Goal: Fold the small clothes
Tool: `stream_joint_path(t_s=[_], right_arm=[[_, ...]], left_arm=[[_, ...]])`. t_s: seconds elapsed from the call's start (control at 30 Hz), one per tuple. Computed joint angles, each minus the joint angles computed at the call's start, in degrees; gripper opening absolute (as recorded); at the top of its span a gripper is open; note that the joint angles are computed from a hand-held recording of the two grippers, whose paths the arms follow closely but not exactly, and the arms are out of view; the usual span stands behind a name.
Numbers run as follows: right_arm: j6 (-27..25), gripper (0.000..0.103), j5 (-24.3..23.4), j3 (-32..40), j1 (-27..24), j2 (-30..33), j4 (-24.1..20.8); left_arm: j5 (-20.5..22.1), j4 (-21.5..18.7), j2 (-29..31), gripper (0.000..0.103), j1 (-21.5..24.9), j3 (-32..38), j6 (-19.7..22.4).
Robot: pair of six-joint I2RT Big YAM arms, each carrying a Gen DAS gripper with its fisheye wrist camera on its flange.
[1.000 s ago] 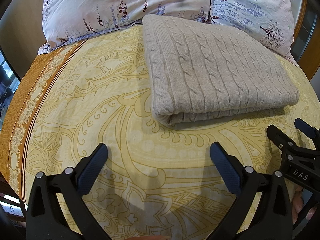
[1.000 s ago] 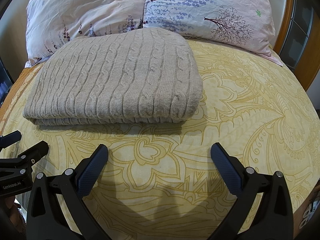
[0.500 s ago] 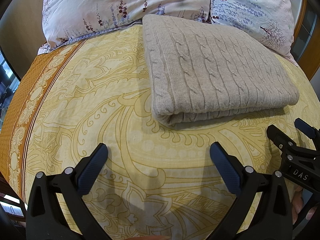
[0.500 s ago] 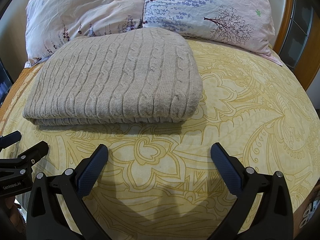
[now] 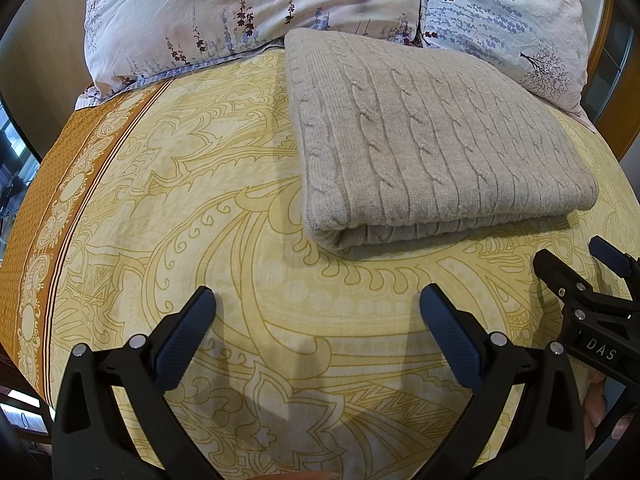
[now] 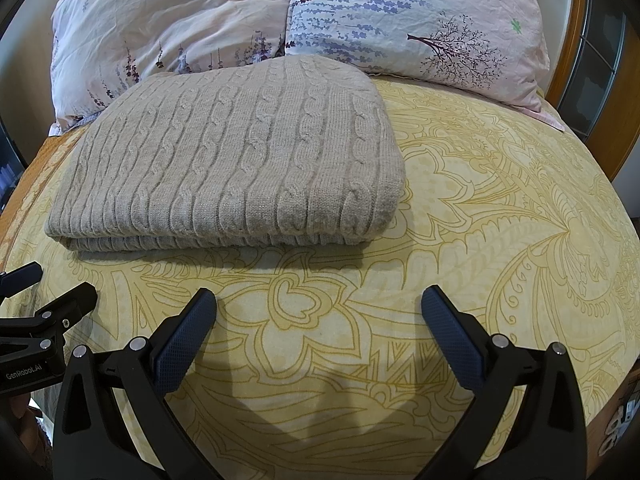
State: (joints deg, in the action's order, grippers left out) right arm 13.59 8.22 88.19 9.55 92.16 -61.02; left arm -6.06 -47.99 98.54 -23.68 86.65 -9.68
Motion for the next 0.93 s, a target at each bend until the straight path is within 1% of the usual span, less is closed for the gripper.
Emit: stream_joint_path(t_s=[0.63,0.93], right_arm=[[0.15,0.102,0.07,0.15,0.06,0.14,-0.11],[0.28,0.102,0.09,-0.07,0.1,-0.08,-0.34]], left_arm=[[0.05,-0.57,0.22,0.101,-0.07,0.23,-0.17],[0.59,-0.92,0.36,0.101,0.14,0.48,0.52]])
